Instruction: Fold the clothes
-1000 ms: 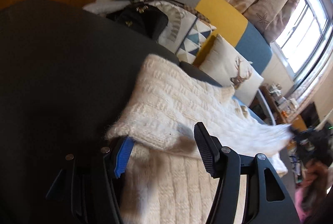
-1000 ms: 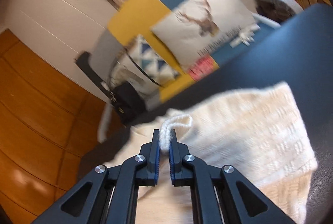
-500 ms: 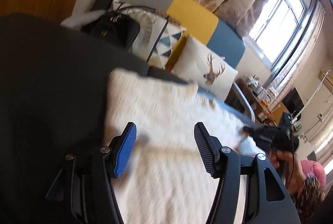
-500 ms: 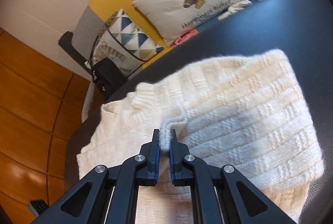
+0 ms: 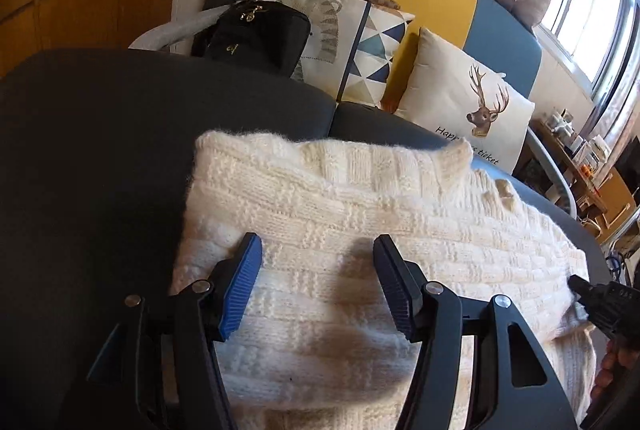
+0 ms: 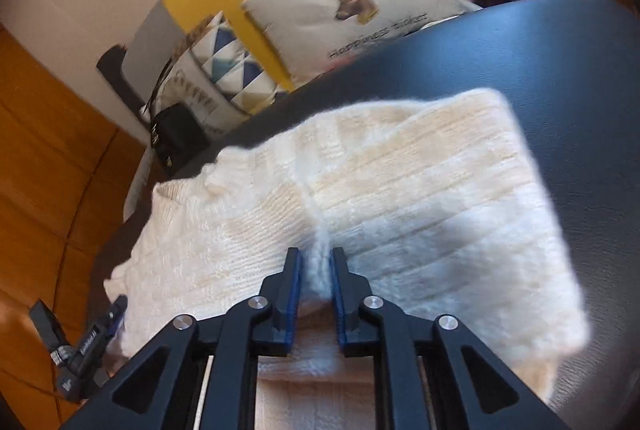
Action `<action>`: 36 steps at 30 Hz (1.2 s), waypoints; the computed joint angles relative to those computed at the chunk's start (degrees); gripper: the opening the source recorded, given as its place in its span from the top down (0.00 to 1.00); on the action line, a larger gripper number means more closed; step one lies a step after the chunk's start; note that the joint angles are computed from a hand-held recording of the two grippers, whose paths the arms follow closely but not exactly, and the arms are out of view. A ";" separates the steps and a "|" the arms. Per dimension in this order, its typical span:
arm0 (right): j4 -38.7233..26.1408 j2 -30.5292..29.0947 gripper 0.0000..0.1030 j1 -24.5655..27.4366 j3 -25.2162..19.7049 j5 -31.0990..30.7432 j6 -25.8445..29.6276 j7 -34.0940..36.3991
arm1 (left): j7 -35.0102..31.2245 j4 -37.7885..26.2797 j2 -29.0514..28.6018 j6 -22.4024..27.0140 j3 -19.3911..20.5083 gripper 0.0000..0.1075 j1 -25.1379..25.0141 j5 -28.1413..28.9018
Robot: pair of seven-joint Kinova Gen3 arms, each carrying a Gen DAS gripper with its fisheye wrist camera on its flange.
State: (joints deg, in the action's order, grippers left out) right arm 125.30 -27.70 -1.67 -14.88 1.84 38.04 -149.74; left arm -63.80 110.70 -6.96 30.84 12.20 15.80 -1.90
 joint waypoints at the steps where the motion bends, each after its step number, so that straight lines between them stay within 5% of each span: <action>1: -1.32 -0.82 0.79 1.88 -2.65 2.04 2.31 -2.31 | -0.07 0.26 -0.28 -0.10 -0.05 0.43 0.04 0.07; 4: -5.91 -1.53 0.79 5.35 -10.61 8.31 6.17 -4.82 | -1.53 0.77 -0.61 -0.71 -0.84 0.43 0.24 1.62; 10: -18.72 13.14 0.79 1.47 -20.68 19.98 14.12 6.21 | -0.84 0.64 0.44 -1.67 -0.04 0.43 -0.27 0.99; 14: -17.31 18.51 0.81 0.13 -23.37 23.50 17.19 5.54 | 2.49 -0.08 1.25 -1.09 1.42 0.43 -0.40 -2.73; 19: -12.74 15.08 0.81 -5.31 -16.13 23.62 12.65 -1.13 | 9.99 -1.76 2.40 1.99 3.69 0.43 0.81 -11.74; 23: -16.45 15.06 0.78 -10.43 -12.76 23.85 18.05 -1.63 | 9.08 -1.45 2.26 1.40 2.15 0.42 1.93 -10.77; 26: -16.26 12.64 0.77 -12.65 -12.91 27.33 16.69 -7.53 | 7.99 -1.14 2.10 0.82 1.45 0.42 2.12 -9.59; 30: -17.48 17.57 0.76 -13.60 -13.36 29.46 19.57 -5.36 | 6.40 -0.72 1.87 0.06 0.85 0.41 2.03 -7.86; 36: -8.52 9.76 0.77 -18.55 0.24 20.94 8.01 -8.95 | 8.04 -1.18 2.40 0.71 1.95 0.40 1.78 -9.92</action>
State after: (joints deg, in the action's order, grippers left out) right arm 116.78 -17.93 -20.23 -14.64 22.79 46.04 -158.69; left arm -55.76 109.52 -4.56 31.55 14.14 17.58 -11.82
